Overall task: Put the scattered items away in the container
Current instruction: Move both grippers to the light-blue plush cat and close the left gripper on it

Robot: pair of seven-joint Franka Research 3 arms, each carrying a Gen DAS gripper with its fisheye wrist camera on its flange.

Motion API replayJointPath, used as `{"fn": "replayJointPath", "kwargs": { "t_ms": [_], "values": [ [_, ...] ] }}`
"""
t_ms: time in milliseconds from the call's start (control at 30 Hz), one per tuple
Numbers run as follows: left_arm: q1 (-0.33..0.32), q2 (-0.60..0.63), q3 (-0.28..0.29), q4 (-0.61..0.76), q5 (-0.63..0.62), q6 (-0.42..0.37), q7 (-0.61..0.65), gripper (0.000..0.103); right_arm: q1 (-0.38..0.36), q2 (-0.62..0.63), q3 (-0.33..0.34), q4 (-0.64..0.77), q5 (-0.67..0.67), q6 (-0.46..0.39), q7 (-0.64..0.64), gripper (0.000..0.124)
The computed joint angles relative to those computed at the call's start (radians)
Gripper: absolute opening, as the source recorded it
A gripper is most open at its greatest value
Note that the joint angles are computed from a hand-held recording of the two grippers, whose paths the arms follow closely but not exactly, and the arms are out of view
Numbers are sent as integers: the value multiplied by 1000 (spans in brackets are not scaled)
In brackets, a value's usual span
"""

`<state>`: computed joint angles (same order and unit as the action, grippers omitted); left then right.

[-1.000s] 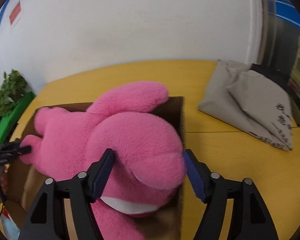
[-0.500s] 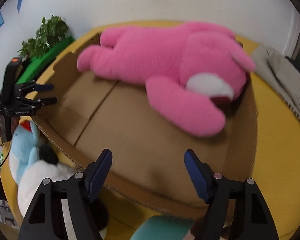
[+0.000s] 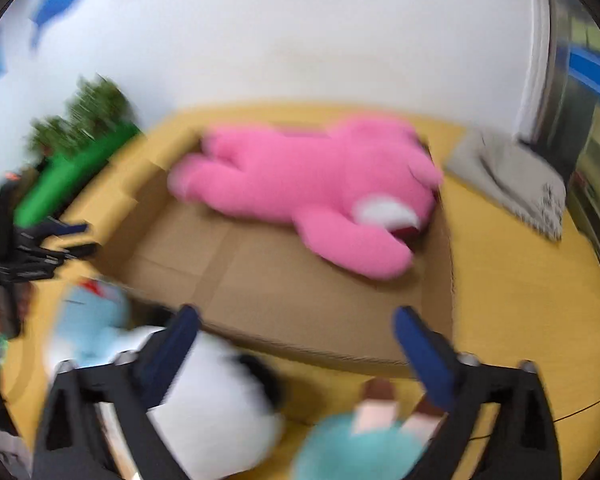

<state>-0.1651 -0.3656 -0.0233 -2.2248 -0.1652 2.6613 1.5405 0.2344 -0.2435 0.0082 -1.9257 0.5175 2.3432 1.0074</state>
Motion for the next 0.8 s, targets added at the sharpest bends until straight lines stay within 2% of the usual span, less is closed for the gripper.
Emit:
{"fn": "replayJointPath", "kwargs": {
  "t_ms": [33,67,167,200,267,333,433,533,633,800],
  "values": [
    [-18,-52,23,-50,-44,19,21,81,23,-56,-9,-34,66,-23,-38,103],
    [-38,-91,48,-91,-79,31,44,81,44,-101,-13,-67,108,-40,-68,103],
    [-26,-175,58,-194,-74,5,34,81,127,-206,4,-186,234,-32,-129,102],
    [-20,-202,62,-228,-71,0,23,81,154,-208,6,-207,283,-35,-120,99],
    [-47,-230,104,-294,-122,14,19,81,207,-193,9,-237,393,-47,-100,97],
    [-54,-255,128,-341,-152,28,9,81,222,-163,41,-250,409,-22,-70,96],
    [-103,-254,186,-381,-223,57,37,81,204,-88,96,-245,325,51,47,92],
    [-128,-235,206,-393,-261,74,72,81,184,-53,112,-253,232,120,137,86],
    [-158,-209,238,-391,-321,88,123,81,170,-46,131,-263,100,163,204,86],
    [-178,-181,260,-385,-409,100,210,81,155,-38,161,-293,-97,224,325,86]
  ]
}}
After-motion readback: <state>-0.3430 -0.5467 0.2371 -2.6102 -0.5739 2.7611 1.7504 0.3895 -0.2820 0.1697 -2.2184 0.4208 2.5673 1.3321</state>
